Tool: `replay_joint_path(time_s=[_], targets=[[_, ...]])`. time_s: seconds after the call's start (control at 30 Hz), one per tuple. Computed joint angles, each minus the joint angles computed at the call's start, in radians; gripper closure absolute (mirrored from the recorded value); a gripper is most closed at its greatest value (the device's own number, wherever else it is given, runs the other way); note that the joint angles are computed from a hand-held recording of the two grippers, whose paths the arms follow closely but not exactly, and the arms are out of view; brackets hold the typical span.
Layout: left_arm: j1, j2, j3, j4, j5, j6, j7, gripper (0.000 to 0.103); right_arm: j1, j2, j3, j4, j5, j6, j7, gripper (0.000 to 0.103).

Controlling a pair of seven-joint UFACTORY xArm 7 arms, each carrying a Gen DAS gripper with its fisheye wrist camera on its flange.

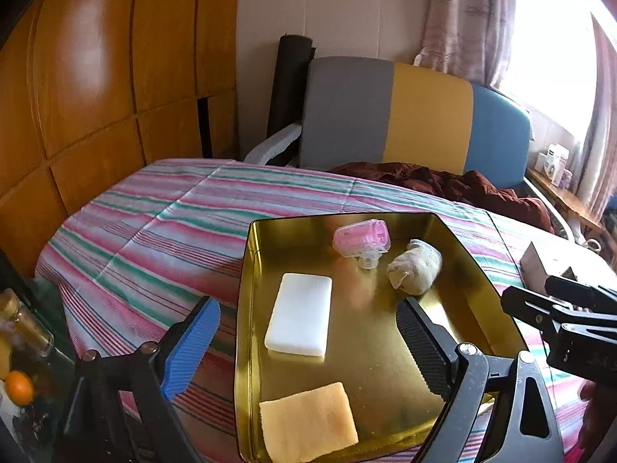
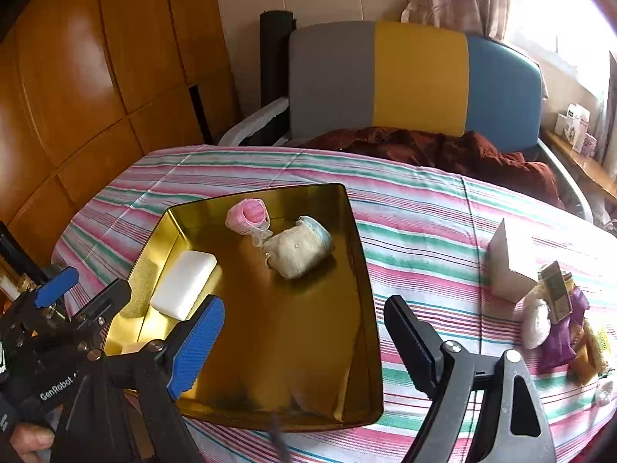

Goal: Organize objects
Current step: 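Move both grippers back toward the pile of items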

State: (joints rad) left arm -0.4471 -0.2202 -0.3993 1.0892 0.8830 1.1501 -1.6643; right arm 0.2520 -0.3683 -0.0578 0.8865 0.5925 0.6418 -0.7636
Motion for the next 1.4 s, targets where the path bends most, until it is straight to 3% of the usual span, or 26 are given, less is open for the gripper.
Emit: replay_joint_path(time_s=[0.63,1.4], targets=[[-0.055,0.07,0.007,0.046,0.015,-0.03,0.02,0.009,-0.011,-0.036,-0.028,-0.049,-0.028,-0.071,0.015,0.016],[-0.165,0.234,0.075,0.194,0.039,-0.104,0.145,0.009,-0.133,0.038,-0.067,-0.006,-0.057,-0.065,0.059,0.016]])
